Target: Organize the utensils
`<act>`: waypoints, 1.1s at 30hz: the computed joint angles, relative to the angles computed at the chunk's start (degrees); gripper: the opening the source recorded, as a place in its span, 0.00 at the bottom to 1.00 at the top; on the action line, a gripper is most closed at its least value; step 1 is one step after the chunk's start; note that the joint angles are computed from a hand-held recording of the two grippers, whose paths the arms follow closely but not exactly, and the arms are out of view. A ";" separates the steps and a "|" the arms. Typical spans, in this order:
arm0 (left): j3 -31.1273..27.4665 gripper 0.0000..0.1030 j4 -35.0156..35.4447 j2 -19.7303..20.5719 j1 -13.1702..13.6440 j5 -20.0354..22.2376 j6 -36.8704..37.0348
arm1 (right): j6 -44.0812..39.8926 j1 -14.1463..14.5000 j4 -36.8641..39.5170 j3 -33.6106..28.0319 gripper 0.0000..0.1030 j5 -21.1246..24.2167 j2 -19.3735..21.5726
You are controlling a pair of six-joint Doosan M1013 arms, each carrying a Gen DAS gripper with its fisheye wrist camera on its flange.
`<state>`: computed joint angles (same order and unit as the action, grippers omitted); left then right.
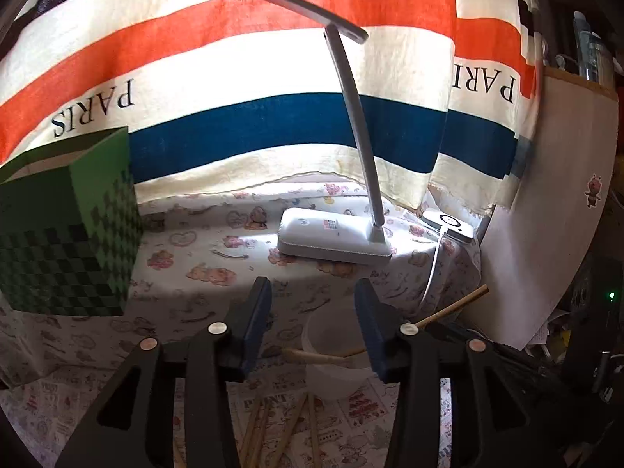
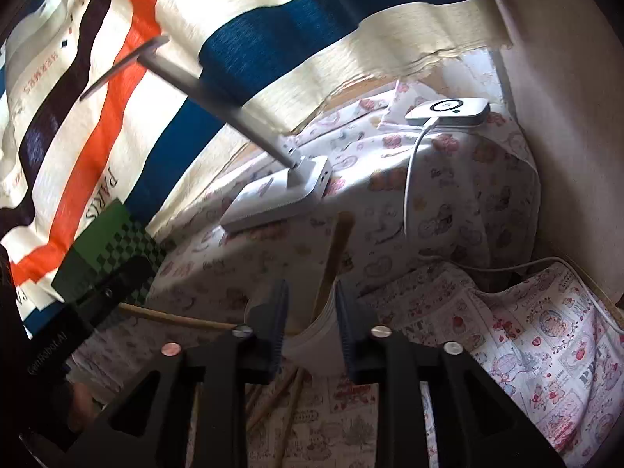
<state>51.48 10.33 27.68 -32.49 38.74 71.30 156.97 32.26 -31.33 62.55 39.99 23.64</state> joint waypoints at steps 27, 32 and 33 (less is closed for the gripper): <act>30.71 0.99 44.54 -14.57 0.40 -2.08 -38.97 | -21.63 6.46 8.34 -4.08 0.53 8.67 3.95; 28.67 0.99 27.60 -13.38 1.92 -2.05 -27.63 | -20.17 5.95 9.09 -3.69 0.56 9.46 4.05; 28.35 0.99 24.84 -13.07 2.30 -1.74 -25.98 | -20.25 5.91 8.99 -3.77 0.56 9.93 4.24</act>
<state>79.82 35.17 14.61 -30.19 37.00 45.32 136.71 38.18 -22.34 58.78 49.93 27.88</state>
